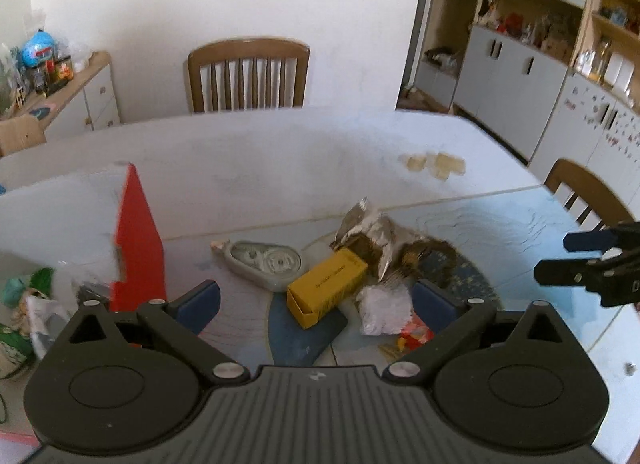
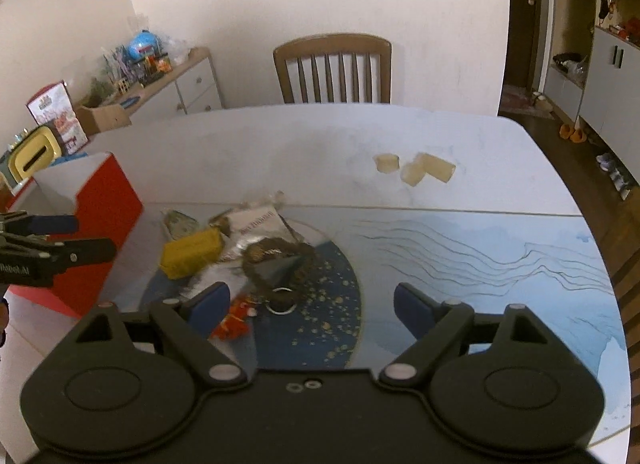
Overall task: Organize objects
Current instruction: 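Move both open tools back from the box to the pile, then grasp yellow cardboard box with left tool while right tool grasps brown beaded string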
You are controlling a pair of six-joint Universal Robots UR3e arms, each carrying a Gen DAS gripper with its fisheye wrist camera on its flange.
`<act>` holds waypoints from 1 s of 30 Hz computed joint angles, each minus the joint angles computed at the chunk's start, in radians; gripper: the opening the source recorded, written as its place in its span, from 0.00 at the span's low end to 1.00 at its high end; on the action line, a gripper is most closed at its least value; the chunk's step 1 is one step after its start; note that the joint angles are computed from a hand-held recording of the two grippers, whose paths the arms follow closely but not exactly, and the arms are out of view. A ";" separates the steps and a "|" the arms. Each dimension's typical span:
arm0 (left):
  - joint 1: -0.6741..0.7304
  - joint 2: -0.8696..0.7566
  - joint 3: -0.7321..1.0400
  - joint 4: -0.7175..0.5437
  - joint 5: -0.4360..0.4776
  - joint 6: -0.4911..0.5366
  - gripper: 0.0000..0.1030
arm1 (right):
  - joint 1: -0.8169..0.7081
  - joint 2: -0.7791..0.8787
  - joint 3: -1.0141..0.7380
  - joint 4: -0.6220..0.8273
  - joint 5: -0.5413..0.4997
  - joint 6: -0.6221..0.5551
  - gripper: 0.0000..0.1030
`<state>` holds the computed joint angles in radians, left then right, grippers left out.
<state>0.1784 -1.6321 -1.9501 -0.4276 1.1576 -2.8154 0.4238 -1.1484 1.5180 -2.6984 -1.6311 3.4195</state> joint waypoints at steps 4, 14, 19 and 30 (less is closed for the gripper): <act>-0.047 -0.110 0.033 0.077 0.053 -0.036 1.00 | -0.028 0.054 -0.031 -0.006 0.030 -0.031 0.80; -0.089 -0.306 0.127 0.159 0.082 -0.040 0.99 | -0.059 0.216 -0.192 0.035 0.096 -0.078 0.70; -0.087 -0.349 0.138 0.193 0.073 -0.036 0.99 | -0.066 0.284 -0.270 0.057 0.117 -0.088 0.64; -0.088 -0.350 0.120 0.220 0.030 -0.006 0.61 | -0.065 0.376 -0.392 0.094 0.150 -0.085 0.47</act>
<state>0.0907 -1.9825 -1.8303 -0.2080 1.1878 -2.8218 0.3589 -0.7720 1.1261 -2.6042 -1.4809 3.3345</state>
